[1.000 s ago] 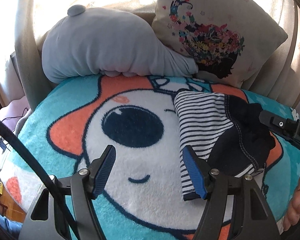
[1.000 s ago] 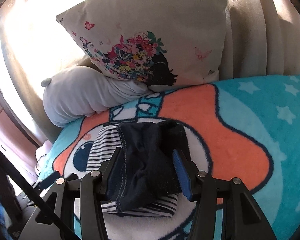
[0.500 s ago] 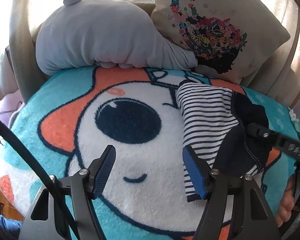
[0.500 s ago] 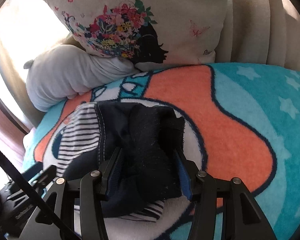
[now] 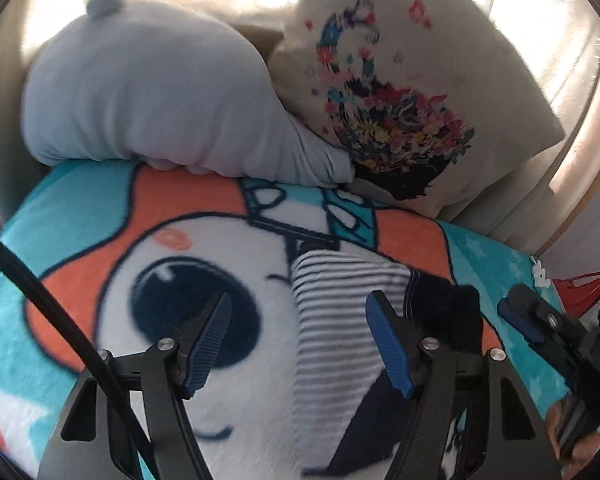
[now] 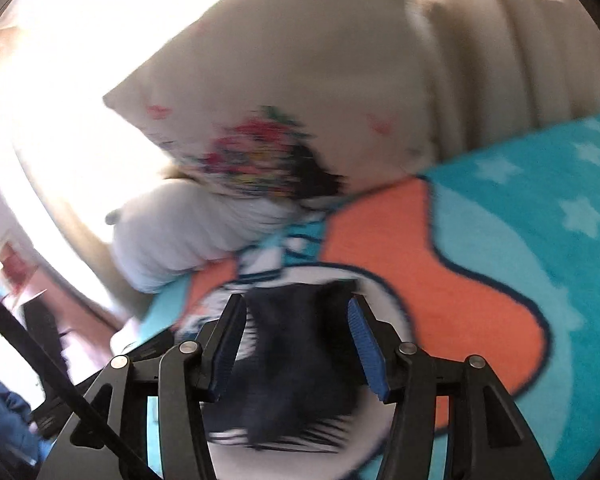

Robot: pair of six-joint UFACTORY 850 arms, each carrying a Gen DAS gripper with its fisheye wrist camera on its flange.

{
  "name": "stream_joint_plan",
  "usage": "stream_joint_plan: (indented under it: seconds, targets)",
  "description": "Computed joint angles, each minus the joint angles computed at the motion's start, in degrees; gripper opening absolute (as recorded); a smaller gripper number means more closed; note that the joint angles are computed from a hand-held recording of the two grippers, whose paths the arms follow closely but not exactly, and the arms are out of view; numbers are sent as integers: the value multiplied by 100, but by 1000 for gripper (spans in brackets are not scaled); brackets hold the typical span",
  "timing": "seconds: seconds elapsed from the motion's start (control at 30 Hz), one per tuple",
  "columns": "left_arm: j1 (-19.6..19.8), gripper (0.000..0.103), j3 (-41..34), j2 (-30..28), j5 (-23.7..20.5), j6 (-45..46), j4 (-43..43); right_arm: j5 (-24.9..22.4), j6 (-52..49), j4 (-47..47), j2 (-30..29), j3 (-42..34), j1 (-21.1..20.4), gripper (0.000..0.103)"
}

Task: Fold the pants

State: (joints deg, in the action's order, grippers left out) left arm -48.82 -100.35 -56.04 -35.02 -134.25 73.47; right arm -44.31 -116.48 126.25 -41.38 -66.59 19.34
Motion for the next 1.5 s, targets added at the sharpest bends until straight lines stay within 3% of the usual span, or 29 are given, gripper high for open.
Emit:
stream_joint_plan:
  seconds: [0.17, 0.2, 0.3, 0.43, 0.57, 0.67, 0.73, 0.9, 1.1, 1.17, 1.2, 1.23, 1.27, 1.33, 1.5]
  targets:
    - [471, 69, -632, -548, 1196, 1561, -1780, 592, 1341, -1178, -672, -941, 124, 58]
    - [476, 70, -673, -575, 1173, 1551, -1745, 596, 1466, -1260, -769, -1039, 127, 58]
    - [468, 72, -808, -619, 1039, 2014, -2083, 494, 1516, -1262, -811, -1067, 101, 58]
    - [310, 72, -578, -433, 760, 1371, -1443, 384, 889, -795, -499, -666, 53, 58]
    - [-30, 72, -185, -152, -137, 464, -546, 543, -319, 364, -104, -16, 84, 61]
    - [-262, 74, -5, -44, -740, 149, -274, 722, -395, 556, -7, 210, 55, 62]
    - [-288, 77, 356, 155, -497, -396, 116, 743, -130, 287, -69, 201, 4, 62]
    - [-90, 77, 899, 339, 633, -1903, 1173, 567, 725, -518, -374, -83, -134, 67]
    - [103, 77, 661, 16, 1532, -2919, 2346, 221, 1600, -1492, -780, -601, -140, 68]
    - [85, 77, 492, -98, 1493, -2754, 2413, 172, 1506, -1507, -868, -705, -90, 68]
    - [101, 75, 452, -128, 1615, -2948, 2675, 180, 1455, -1484, -879, -730, -63, 64]
    - [116, 62, 424, -149, 1726, -3271, 3034, 119, 1610, -1670, -919, -804, -55, 52]
    - [122, 53, 339, -195, 1820, -3355, 3179, 58, 1719, -1821, -942, -854, -48, 47]
    - [93, 51, 217, -234, 1712, -2876, 2849, 111, 1452, -1668, -843, -780, 1, 40]
    - [150, 50, -32, -230, 1493, -1760, 2054, 118, 1287, -1550, -720, -890, 79, 38]
